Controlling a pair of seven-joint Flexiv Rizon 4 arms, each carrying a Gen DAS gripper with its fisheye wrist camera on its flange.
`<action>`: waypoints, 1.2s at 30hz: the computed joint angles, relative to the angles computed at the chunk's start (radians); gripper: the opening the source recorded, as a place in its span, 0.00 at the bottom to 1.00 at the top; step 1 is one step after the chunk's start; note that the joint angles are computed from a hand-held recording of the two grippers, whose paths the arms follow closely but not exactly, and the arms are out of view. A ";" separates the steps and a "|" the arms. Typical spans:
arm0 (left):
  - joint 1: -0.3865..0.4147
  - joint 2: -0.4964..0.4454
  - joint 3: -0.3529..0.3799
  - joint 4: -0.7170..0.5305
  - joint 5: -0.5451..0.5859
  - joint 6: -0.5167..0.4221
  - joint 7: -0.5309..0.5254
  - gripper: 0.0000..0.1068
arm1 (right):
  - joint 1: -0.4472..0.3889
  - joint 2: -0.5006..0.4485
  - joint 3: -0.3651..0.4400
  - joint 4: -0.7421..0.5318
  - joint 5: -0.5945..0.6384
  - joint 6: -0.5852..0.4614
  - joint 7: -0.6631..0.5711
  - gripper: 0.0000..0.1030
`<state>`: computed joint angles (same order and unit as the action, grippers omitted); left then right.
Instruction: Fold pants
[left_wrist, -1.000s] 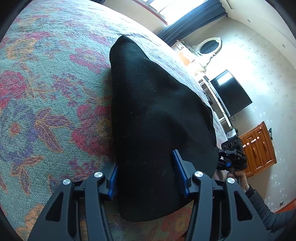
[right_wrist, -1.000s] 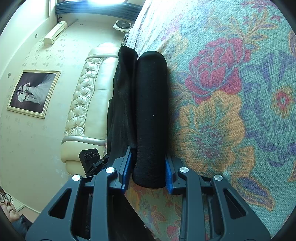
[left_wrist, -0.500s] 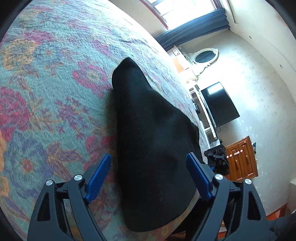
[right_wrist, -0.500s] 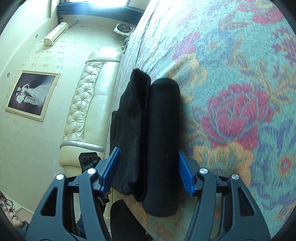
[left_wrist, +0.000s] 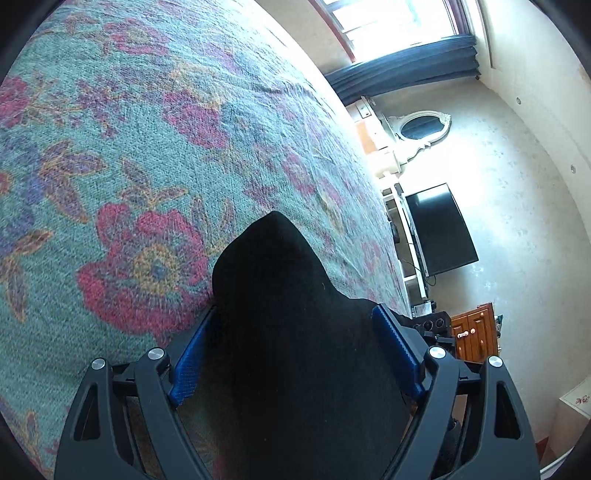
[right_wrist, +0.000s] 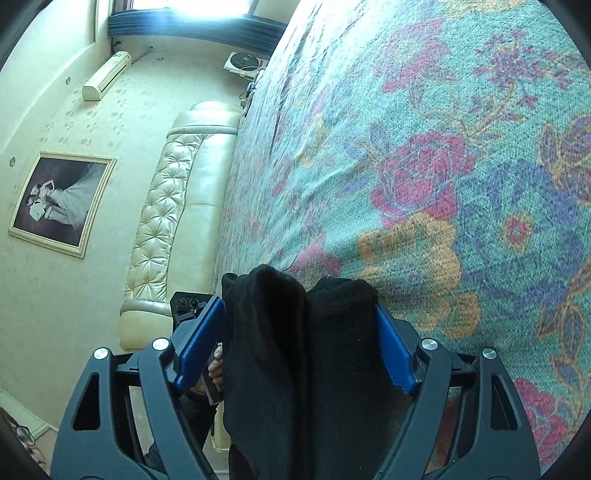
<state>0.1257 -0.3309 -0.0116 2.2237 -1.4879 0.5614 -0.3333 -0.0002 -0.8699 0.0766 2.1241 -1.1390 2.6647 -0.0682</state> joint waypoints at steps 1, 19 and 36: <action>-0.003 -0.003 -0.001 -0.005 0.006 0.007 -0.003 0.77 | -0.004 -0.003 0.001 -0.005 -0.007 0.008 0.005 0.77; -0.052 -0.009 -0.025 -0.031 0.037 0.113 -0.013 0.78 | 0.014 0.007 -0.059 -0.097 -0.138 -0.066 0.133 0.82; -0.055 -0.022 -0.034 -0.021 0.002 0.180 0.086 0.32 | 0.016 -0.081 -0.041 -0.090 -0.080 0.006 0.071 0.25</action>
<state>0.0704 -0.3531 -0.0458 2.2028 -1.4857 0.7418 -0.2476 0.0157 -0.9505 0.0358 2.0342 -1.2191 2.6707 0.0033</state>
